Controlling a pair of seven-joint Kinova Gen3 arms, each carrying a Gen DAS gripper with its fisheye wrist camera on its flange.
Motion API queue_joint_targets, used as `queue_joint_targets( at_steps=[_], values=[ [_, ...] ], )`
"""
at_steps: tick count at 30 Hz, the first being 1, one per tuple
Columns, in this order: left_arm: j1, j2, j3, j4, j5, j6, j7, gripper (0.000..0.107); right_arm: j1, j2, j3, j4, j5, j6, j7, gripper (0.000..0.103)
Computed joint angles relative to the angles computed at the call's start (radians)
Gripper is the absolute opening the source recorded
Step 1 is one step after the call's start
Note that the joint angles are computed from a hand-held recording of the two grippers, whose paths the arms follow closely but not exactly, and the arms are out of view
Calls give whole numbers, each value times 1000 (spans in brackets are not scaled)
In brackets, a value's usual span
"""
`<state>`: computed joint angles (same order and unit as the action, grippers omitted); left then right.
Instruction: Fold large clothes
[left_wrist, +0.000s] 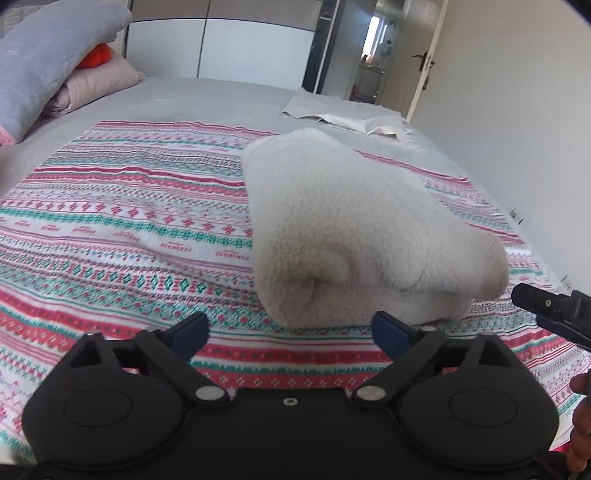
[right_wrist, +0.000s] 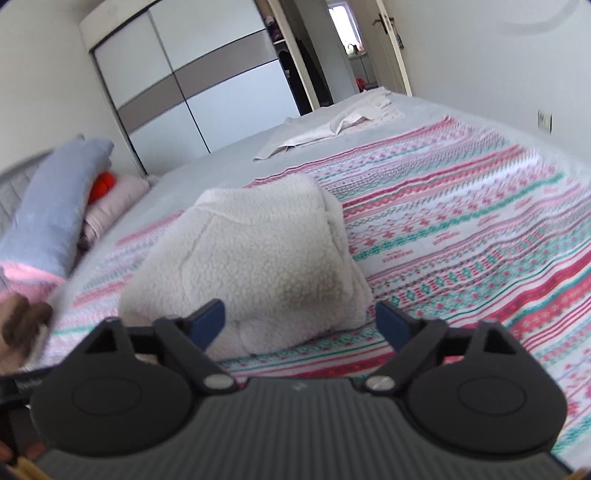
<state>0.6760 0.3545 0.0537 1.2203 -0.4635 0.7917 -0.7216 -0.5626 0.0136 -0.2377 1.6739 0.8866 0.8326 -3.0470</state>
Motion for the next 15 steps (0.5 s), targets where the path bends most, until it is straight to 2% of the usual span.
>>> queue_joint_targets(
  at_steps=[5, 10, 15],
  values=[
    [94, 35, -27, -70, -117, 136, 44, 103, -57, 43, -20, -84, -11, 168, 114, 101],
    [143, 60, -31, -111, -179, 210, 64, 103, -145, 97, -15, -152, 38, 343, 173, 103],
    [210, 84, -55, -125, -283, 259, 119, 103, -195, 127, 9, -195, 43, 424, 224, 103]
  ],
)
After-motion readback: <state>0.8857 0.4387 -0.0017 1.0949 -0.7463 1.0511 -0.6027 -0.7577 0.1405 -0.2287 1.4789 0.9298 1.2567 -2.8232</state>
